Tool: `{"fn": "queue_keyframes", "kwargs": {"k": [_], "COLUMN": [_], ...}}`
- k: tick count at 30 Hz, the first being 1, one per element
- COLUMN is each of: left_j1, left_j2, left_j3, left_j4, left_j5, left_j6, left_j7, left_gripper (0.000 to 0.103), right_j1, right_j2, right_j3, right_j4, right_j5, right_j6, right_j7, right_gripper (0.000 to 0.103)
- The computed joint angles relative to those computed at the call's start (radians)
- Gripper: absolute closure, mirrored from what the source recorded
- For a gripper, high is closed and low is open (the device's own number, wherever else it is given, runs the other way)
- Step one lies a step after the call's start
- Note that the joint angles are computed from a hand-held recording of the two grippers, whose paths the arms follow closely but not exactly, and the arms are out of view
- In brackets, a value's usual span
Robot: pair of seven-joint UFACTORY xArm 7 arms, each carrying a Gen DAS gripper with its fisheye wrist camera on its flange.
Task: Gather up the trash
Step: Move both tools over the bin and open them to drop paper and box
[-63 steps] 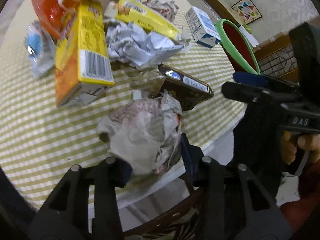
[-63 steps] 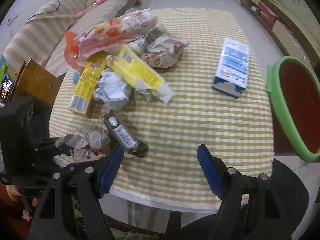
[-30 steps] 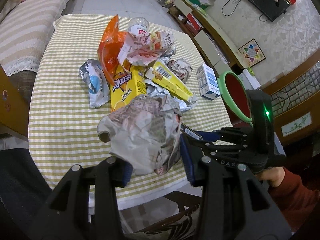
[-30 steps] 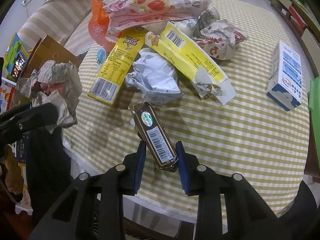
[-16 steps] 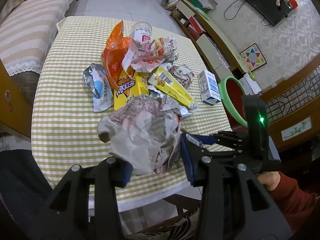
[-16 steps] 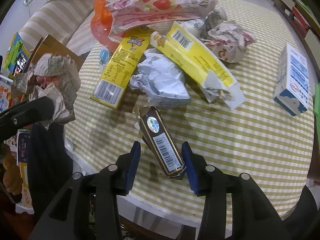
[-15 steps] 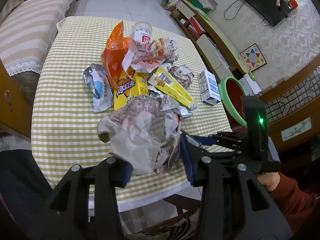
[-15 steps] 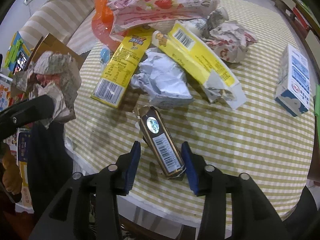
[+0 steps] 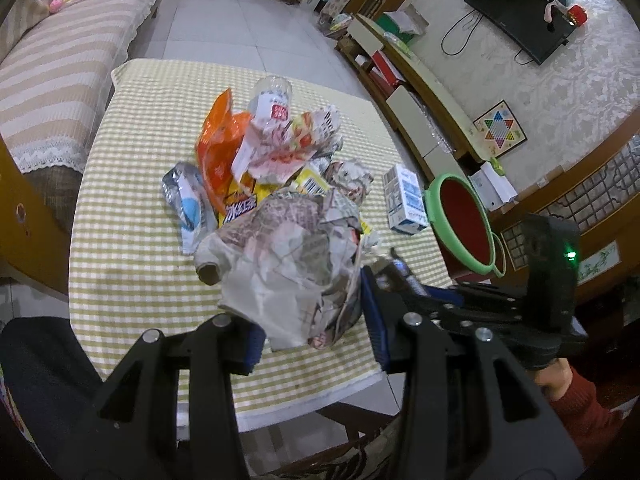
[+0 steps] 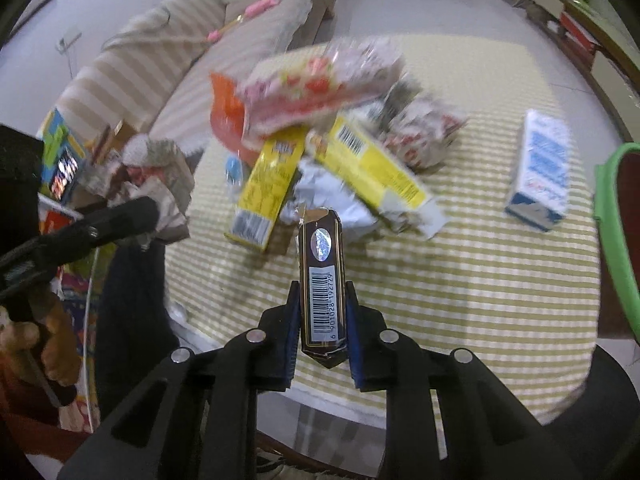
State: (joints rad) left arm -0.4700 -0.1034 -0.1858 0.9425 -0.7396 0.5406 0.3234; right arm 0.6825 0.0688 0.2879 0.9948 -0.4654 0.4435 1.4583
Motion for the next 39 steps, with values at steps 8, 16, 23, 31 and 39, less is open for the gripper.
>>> {"fn": "queue_keyframes", "kwargs": {"k": [8, 16, 23, 31, 39], "left_j1": [-0.014, -0.030, -0.049, -0.086, -0.177], "left_j2": [0.046, 0.108, 0.197, 0.374, 0.605], "left_j3": [-0.022, -0.058, -0.096, -0.152, -0.195], "left_j4": [0.059, 0.144, 0.246, 0.446, 0.732], "left_j5": [-0.002, 0.045, 0.127, 0.217, 0.330], "left_j6": [-0.015, -0.029, -0.050, -0.033, 0.024], "left_j7": [0.001, -0.019, -0.077, -0.120, -0.164], "left_gripper": [0.063, 0.063, 0.063, 0.062, 0.062], "right_j1": [-0.046, -0.118, -0.195, -0.238, -0.216], "right_j2": [-0.133, -0.243, -0.401, -0.684, -0.988], "right_j3": [0.041, 0.091, 0.152, 0.203, 0.227], "right_j4": [-0.062, -0.135, -0.260, -0.445, -0.597], "right_j5": [-0.158, -0.183, -0.167, -0.006, 0.170], "right_j6": [0.064, 0.082, 0.099, 0.208, 0.400], "right_j7": [0.233, 0.297, 0.391, 0.403, 0.386], "right_gripper": [0.083, 0.083, 0.083, 0.083, 0.083]}}
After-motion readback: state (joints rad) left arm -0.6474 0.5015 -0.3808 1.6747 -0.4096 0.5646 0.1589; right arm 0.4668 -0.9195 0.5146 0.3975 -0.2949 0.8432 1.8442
